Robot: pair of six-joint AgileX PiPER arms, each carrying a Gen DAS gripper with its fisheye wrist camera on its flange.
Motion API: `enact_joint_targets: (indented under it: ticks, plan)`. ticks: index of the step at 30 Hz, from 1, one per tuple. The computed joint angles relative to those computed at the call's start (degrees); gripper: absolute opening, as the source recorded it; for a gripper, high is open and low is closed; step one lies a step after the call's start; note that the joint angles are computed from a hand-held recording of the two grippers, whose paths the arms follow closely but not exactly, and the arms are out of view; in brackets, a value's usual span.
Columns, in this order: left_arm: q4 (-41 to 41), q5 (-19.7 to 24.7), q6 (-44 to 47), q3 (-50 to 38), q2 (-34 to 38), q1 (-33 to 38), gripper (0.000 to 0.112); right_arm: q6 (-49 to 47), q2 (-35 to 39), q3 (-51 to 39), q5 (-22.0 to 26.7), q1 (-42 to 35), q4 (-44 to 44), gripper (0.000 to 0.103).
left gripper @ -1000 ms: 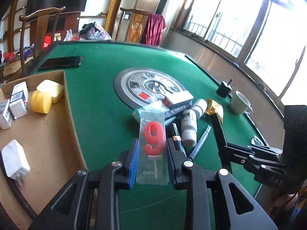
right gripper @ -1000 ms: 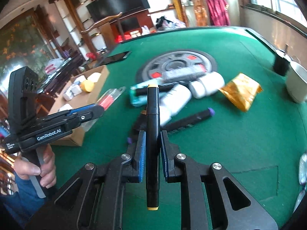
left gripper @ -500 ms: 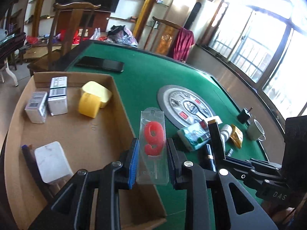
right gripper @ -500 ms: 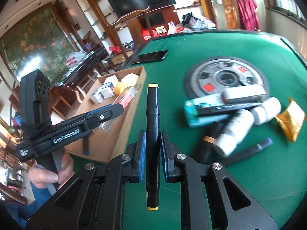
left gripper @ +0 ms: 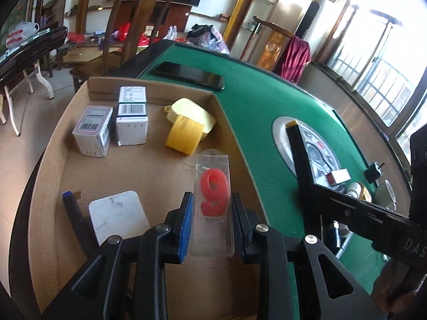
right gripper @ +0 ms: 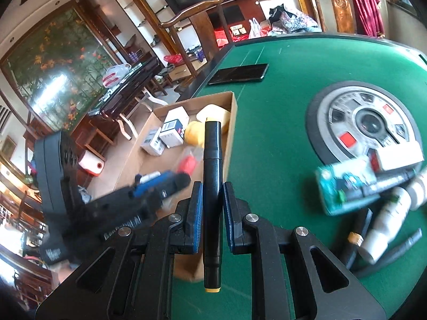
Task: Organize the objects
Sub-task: 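Carry the candle package and the black marker over the tray, then lower the candle package and marker into the tray and open both tools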
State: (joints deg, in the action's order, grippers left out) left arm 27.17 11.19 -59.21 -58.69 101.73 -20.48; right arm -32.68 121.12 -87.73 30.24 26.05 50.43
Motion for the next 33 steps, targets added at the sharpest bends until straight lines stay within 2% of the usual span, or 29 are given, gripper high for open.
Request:
enact_joint_targets:
  ticks: [9,17,20,25,33]
  plan:
    - [-4.86,2.21,3.89,-1.92,3.03,0.51,0.027,17.49,11.97,-19.30,6.94,2.41,-12.85,0.015]
    - [2.50,3.51,-4.69,-1.78,3.13,-0.09,0.027,28.84,19.66,-32.58,12.25,4.33,-23.02,0.015]
    - [5.91,4.17,-8.34,-1.80,3.26,-0.75,0.027,30.95,21.80,-35.47,13.59,4.91,-25.59,0.015]
    - [7.35,4.12,-10.08,-1.47,3.02,-1.14,0.027,32.65,22.23,-36.17,12.87,5.68,-28.34,0.015]
    - [6.44,4.20,-9.06,-1.80,3.18,-1.00,0.027,32.89,22.05,-35.68,12.06,6.48,-30.18,0.015]
